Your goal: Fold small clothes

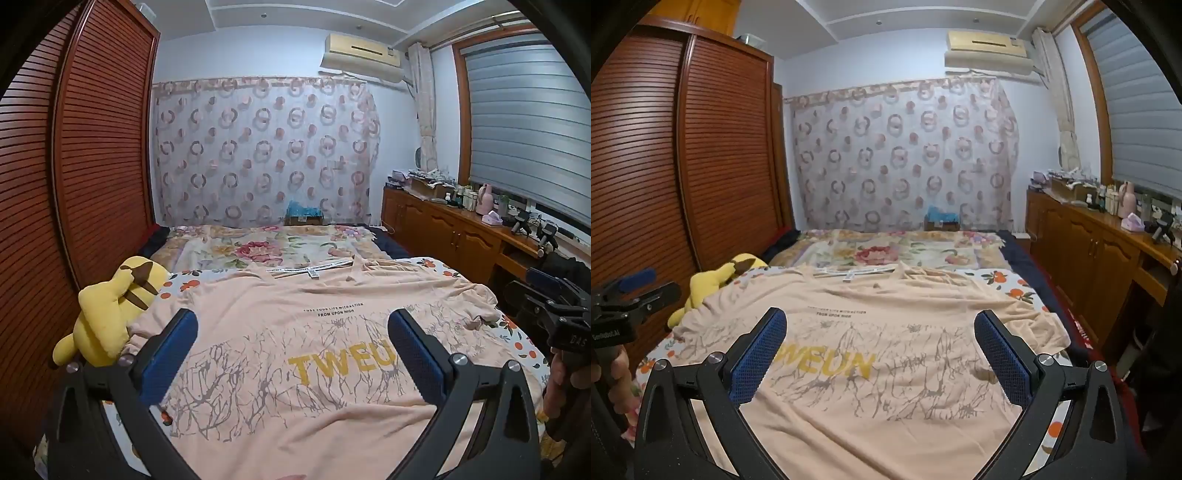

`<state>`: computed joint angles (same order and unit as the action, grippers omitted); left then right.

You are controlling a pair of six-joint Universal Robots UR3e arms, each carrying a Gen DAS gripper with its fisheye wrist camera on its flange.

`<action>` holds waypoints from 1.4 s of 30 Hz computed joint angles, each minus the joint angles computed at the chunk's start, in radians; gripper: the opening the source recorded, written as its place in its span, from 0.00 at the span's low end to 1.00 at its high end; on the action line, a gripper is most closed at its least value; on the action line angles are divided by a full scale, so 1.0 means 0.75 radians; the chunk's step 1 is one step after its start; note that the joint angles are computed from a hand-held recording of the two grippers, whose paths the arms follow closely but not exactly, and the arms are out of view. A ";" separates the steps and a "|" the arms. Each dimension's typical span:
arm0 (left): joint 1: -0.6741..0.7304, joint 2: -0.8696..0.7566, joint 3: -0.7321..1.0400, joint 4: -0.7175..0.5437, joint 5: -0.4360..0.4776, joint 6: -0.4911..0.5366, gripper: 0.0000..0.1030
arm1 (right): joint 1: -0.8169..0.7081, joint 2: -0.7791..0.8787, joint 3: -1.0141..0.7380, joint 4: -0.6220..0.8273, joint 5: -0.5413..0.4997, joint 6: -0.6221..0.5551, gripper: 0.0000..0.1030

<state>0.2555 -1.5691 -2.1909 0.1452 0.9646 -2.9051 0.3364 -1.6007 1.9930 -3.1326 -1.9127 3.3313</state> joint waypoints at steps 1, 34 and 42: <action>-0.001 -0.001 0.000 0.002 0.001 0.002 1.00 | 0.001 -0.002 -0.007 0.019 -0.003 0.014 1.00; 0.016 0.051 -0.013 -0.026 -0.009 0.005 1.00 | 0.005 0.006 0.002 -0.017 -0.007 0.004 1.00; 0.000 0.037 -0.016 0.002 0.006 -0.005 1.00 | 0.007 0.007 0.002 -0.019 -0.010 0.004 1.00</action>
